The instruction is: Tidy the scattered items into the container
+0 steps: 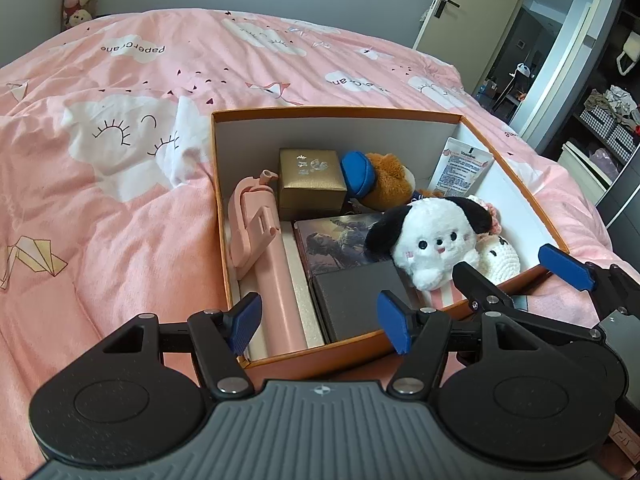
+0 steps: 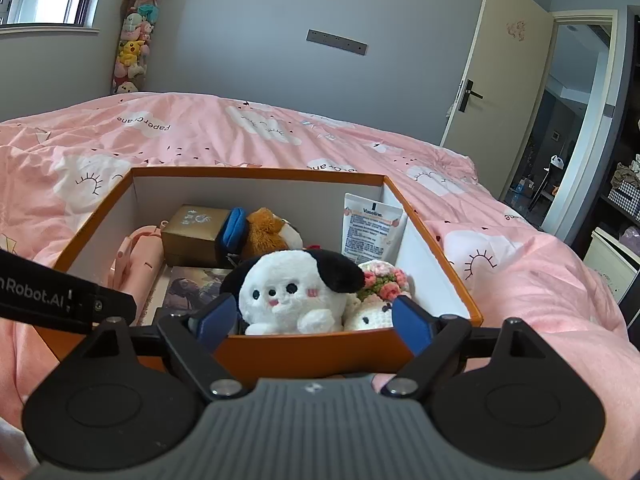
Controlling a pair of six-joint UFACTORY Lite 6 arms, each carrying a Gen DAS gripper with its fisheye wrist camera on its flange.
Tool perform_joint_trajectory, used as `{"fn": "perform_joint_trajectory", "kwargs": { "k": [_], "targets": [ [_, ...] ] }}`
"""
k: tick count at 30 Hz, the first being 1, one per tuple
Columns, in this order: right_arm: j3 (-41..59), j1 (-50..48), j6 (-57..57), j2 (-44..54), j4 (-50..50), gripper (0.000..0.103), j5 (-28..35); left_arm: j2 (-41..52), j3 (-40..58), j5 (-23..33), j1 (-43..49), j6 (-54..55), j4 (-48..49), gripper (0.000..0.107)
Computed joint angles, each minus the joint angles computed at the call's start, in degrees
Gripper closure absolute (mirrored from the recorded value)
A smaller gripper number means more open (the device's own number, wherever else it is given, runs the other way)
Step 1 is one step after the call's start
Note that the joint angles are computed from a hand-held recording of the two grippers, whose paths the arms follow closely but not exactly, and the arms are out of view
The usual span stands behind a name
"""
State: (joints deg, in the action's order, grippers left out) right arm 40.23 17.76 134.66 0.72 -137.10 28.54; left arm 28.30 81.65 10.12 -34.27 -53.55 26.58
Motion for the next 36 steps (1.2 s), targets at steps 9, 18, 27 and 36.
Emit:
{"fn": "perform_joint_trajectory", "kwargs": {
  "k": [9, 18, 27, 36],
  "targets": [
    [0.2, -0.2, 1.2, 0.9, -1.3, 0.015, 0.4, 0.3, 0.3, 0.5, 0.0, 1.5, -1.6, 0.032],
    [0.3, -0.2, 1.1, 0.9, -1.3, 0.015, 0.4, 0.8, 1.0, 1.1, 0.0, 2.5, -2.5, 0.032],
    [0.2, -0.2, 1.1, 0.9, -1.2, 0.015, 0.4, 0.8, 1.0, 1.1, 0.0, 2.5, -2.5, 0.032],
    [0.2, -0.2, 1.1, 0.8, -1.3, 0.015, 0.4, 0.8, 1.1, 1.1, 0.0, 2.3, -2.4, 0.032]
  ]
}}
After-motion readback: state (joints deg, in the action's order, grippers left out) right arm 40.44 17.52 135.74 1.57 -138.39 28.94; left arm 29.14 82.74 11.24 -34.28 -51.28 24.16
